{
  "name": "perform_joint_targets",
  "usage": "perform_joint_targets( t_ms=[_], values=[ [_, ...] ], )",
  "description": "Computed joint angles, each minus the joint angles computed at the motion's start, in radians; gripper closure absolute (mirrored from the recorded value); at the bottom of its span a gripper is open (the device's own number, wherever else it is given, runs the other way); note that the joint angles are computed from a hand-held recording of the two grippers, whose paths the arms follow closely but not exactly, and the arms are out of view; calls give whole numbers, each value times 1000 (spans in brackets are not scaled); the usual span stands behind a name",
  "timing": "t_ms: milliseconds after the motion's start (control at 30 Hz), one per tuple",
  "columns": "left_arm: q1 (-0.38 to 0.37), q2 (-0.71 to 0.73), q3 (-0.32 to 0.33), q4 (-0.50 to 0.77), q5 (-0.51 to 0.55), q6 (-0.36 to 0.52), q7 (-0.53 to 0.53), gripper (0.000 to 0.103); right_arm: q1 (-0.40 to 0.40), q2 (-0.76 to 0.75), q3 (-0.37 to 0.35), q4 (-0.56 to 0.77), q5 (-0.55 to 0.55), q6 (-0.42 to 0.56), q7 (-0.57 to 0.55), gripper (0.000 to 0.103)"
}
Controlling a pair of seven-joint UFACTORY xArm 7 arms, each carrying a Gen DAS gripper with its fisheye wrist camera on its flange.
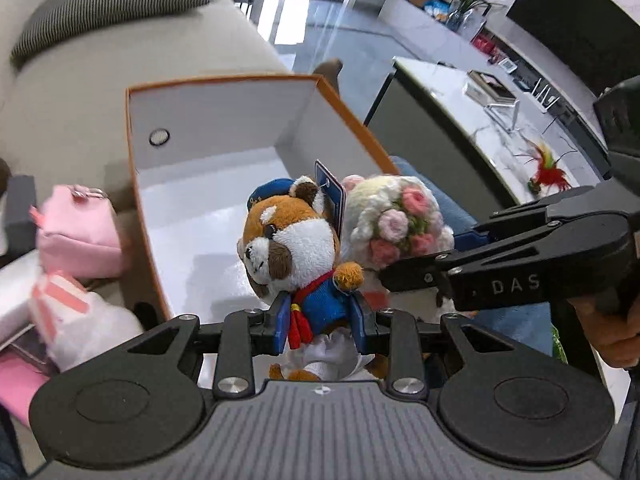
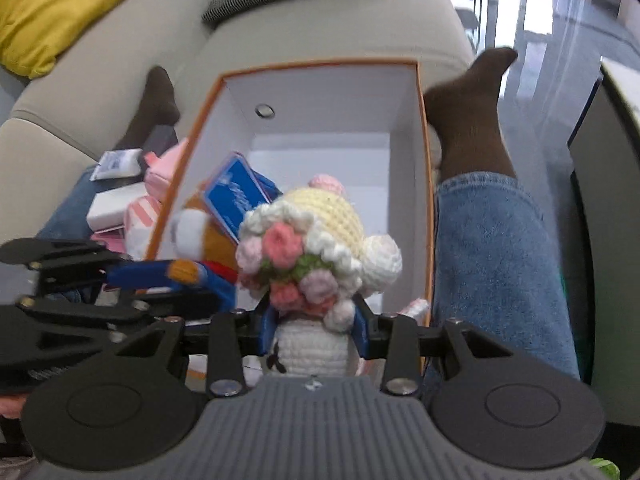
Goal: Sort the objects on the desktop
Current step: 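Carry both plush toys into the orange box and open both grippers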
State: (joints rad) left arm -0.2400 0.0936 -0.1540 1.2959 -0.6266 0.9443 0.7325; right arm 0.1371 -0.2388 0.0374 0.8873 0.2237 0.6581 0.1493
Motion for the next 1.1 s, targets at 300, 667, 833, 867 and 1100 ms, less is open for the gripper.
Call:
perform_joint_targets(
  t_ms=[300, 667, 833, 867, 1100],
  values=[
    [-20, 74, -18, 32, 98, 18, -60, 68, -28, 120, 1, 77, -68, 124, -11, 64],
    [-6, 93, -25, 39, 94, 32, -56, 68, -28, 186, 15, 168, -154, 225, -47, 63],
    [-17, 89, -27, 22, 113, 2, -73, 68, -37, 190, 4, 192, -94, 268, -80, 54],
    [-19, 89, -29, 20, 113, 0, -70, 68, -40, 188, 1, 194, -72, 275, -92, 52],
    [-38, 107, -33, 28, 158, 7, -115, 67, -41, 153, 8, 173, -74, 271, -103, 54]
  ],
)
